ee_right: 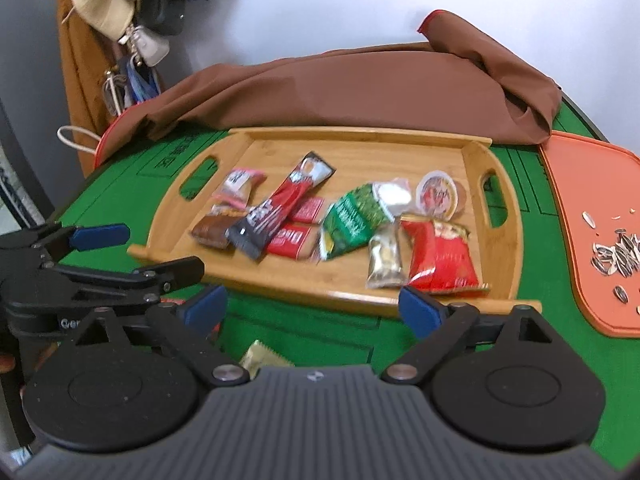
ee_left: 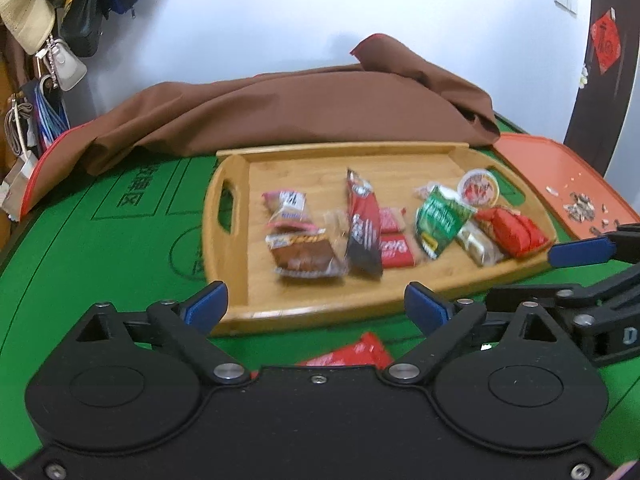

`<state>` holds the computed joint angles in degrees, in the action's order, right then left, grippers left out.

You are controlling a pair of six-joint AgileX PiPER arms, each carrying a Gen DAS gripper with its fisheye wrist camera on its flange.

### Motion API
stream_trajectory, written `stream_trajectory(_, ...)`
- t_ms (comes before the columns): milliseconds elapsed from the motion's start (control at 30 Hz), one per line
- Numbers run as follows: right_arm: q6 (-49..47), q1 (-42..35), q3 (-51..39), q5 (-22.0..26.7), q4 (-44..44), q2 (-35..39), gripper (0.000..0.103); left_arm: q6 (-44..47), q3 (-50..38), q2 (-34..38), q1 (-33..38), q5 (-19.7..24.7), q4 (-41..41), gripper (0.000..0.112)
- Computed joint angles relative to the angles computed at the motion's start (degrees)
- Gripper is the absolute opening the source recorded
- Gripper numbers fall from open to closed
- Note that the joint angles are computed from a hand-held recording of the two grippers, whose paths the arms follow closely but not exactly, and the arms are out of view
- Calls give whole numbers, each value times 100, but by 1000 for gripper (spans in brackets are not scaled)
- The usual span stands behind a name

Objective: Organize snacks
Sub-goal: 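Move both open tools back toward the red wafer bar and gold candy packet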

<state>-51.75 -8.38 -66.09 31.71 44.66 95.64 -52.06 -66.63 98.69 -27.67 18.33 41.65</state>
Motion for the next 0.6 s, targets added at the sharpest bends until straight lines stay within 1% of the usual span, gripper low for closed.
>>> stream_trajectory(67, -249, -6, 214, -24, 164, -117, 100, -18, 175, -79, 17, -59, 5, 96)
stream_trajectory(167, -594, 16, 550, -92, 378, -279, 102, 426, 354, -145, 57, -136, -384, 96)
stream_trajectory(267, -824, 78, 851, -208, 487, -404, 103, 582, 474, -146, 59, -150, -476, 97)
stream_trajectory(333, -1031, 82, 1025, -228, 629, -456, 103, 633, 504, -110, 56, -148, -509, 97)
stream_trajectory(500, -1261, 97, 1340, -329, 781, -508, 103, 1301, 421, 78, 108, -71, -1160, 97)
stream_trajectory(600, -1280, 136, 1444, -422, 799, -467, 103, 1337, 356, 191, 103, -45, -1166, 97)
